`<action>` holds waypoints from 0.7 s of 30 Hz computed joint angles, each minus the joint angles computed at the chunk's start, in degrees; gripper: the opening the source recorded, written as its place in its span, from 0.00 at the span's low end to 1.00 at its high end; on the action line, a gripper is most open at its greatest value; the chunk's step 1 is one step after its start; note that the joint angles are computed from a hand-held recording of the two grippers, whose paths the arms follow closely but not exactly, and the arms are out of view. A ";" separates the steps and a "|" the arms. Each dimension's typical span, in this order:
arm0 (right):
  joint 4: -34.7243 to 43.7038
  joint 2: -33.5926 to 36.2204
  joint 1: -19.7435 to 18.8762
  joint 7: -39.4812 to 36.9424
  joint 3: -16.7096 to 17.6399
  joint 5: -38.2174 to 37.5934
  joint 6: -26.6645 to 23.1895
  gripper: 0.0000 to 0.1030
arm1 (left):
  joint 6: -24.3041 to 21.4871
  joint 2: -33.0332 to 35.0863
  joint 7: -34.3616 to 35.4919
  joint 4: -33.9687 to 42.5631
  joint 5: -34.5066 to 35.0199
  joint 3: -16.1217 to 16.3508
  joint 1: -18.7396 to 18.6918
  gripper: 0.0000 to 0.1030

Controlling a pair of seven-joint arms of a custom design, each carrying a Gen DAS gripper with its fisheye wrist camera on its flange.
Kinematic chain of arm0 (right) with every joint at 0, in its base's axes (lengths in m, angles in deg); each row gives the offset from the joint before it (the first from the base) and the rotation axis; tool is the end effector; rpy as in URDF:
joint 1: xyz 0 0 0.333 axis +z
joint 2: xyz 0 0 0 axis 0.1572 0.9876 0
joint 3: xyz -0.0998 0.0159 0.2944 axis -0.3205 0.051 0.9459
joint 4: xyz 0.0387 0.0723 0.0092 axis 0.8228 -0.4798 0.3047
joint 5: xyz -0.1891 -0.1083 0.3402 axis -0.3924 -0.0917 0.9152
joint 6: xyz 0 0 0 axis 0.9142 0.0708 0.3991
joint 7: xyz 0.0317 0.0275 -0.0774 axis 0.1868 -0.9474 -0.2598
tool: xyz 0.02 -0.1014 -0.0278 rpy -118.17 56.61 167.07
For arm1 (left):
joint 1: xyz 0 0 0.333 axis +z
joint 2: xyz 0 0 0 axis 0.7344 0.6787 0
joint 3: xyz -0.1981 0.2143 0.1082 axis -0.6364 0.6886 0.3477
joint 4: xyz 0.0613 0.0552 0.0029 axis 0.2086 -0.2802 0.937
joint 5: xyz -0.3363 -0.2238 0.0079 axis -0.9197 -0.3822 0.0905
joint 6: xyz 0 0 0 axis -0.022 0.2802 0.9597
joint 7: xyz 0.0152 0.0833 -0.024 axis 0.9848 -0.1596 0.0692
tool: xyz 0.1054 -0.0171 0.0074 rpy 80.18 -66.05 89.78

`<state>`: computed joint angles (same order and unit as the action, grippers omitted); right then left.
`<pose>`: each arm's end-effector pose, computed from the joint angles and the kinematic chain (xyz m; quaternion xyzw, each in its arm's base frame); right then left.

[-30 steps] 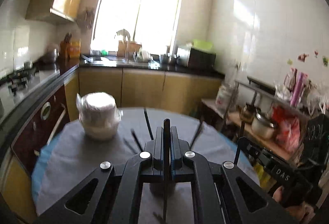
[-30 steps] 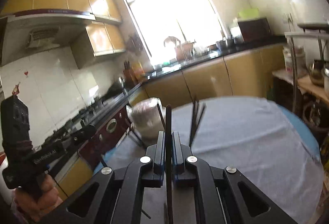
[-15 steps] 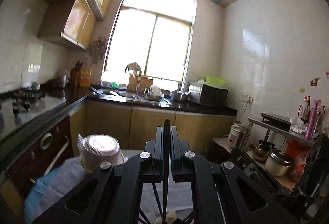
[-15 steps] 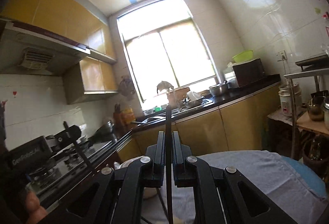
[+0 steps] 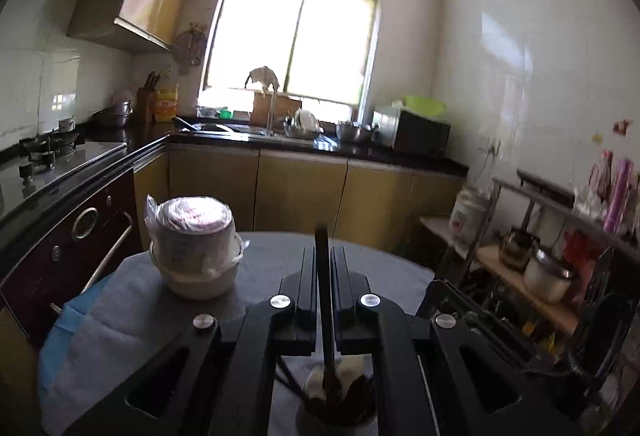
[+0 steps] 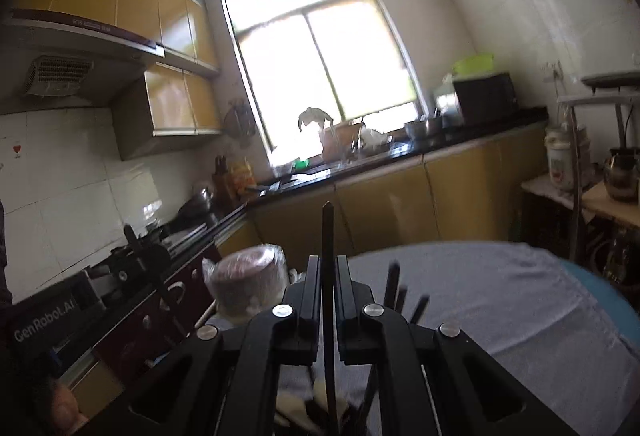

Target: Organize utensils

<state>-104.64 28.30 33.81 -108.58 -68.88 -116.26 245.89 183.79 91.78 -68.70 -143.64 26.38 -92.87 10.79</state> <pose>0.5625 0.3427 0.5830 -0.5315 0.5940 -0.2795 0.5353 0.5441 -0.4904 0.6254 -0.5578 0.5997 -0.4842 0.3079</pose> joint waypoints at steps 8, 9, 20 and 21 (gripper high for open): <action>-14.84 -12.80 -5.21 8.89 1.64 -0.64 6.77 0.11 | -12.79 -7.10 3.78 -6.77 3.12 -3.53 -1.92 0.51; -16.54 -14.67 -6.01 10.46 2.26 -1.43 6.95 0.11 | -13.95 -7.52 4.05 -7.10 3.44 -4.30 -1.78 0.52; -29.55 -28.64 -10.51 5.32 9.10 6.00 6.73 0.24 | -23.83 -14.64 3.12 -14.39 7.82 -11.70 -1.39 0.63; -30.01 -29.17 -10.66 4.10 9.59 7.16 6.60 0.31 | -24.54 -14.84 3.06 -14.54 7.79 -12.12 -1.33 0.64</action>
<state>-134.65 -0.87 23.15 -104.48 -59.29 -109.10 252.49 159.25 76.93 -65.64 -158.18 34.18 -104.99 9.46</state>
